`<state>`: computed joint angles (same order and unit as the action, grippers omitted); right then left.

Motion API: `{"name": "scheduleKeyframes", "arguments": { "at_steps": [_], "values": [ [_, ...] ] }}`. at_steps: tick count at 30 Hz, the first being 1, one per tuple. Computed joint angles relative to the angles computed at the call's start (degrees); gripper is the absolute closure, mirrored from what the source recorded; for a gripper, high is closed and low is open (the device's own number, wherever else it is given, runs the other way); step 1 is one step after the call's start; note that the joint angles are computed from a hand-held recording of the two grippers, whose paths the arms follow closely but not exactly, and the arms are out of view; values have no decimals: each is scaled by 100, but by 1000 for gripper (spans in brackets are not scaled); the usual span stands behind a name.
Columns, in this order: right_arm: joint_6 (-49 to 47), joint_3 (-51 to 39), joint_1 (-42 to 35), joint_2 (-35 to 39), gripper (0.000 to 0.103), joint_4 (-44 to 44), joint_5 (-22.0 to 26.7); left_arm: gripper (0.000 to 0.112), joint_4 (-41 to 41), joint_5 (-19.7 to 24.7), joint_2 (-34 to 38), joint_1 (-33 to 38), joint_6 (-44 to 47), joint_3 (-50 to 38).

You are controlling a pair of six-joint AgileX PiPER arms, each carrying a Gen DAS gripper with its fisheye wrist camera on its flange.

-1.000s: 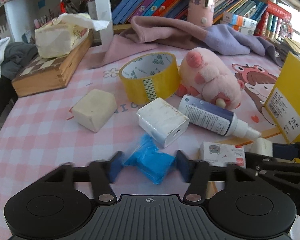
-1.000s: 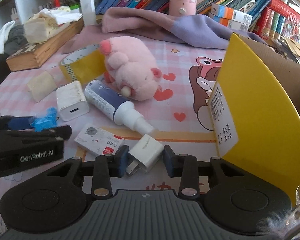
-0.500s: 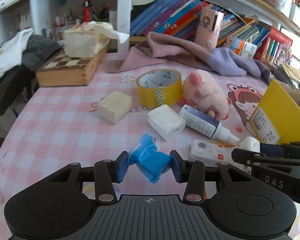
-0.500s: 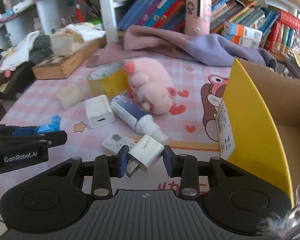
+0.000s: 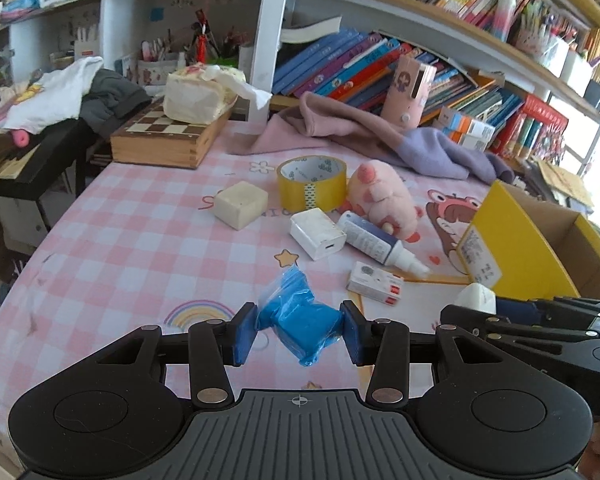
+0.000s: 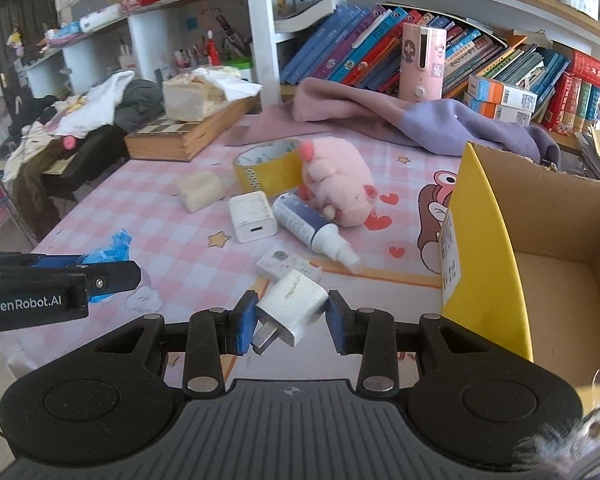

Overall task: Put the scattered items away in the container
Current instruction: 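Carry the white charger and blue toy with both grippers over the yellow box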

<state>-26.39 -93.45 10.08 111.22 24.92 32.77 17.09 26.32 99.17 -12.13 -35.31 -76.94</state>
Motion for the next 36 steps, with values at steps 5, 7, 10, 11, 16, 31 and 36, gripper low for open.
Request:
{"name": "scheduleKeyframes", "arguments": {
  "at_steps": [5, 7, 10, 11, 16, 31, 36],
  "values": [
    [-771, 830, -110, -619, 68, 735, -114, 69, 361, -128, -635, -234, -610, 674],
    [-1076, 1218, -144, -927, 68, 1012, -204, 69, 425, -162, -914, -335, -811, 940],
    [-1449, 1762, -199, -1391, 68, 1328, -282, 69, 742, -171, -1370, -551, -1295, 1354],
    [-1542, 1944, -217, -1553, 68, 1401, -294, 69, 891, -143, -1488, -642, -1496, 1453],
    [-1803, 2843, -366, -2389, 68, 1557, -339, 70, 1677, 51, -2230, -1196, -2601, 2130],
    [-1384, 4301, -1058, -3971, 68, 1180, 70, 70, 2149, 388, -3003, -2417, -3650, 2876],
    [-1024, 4476, -1334, -4278, 68, 852, 123, 70, 1927, 201, -2936, -2497, -3406, 2845]
  ]
}}
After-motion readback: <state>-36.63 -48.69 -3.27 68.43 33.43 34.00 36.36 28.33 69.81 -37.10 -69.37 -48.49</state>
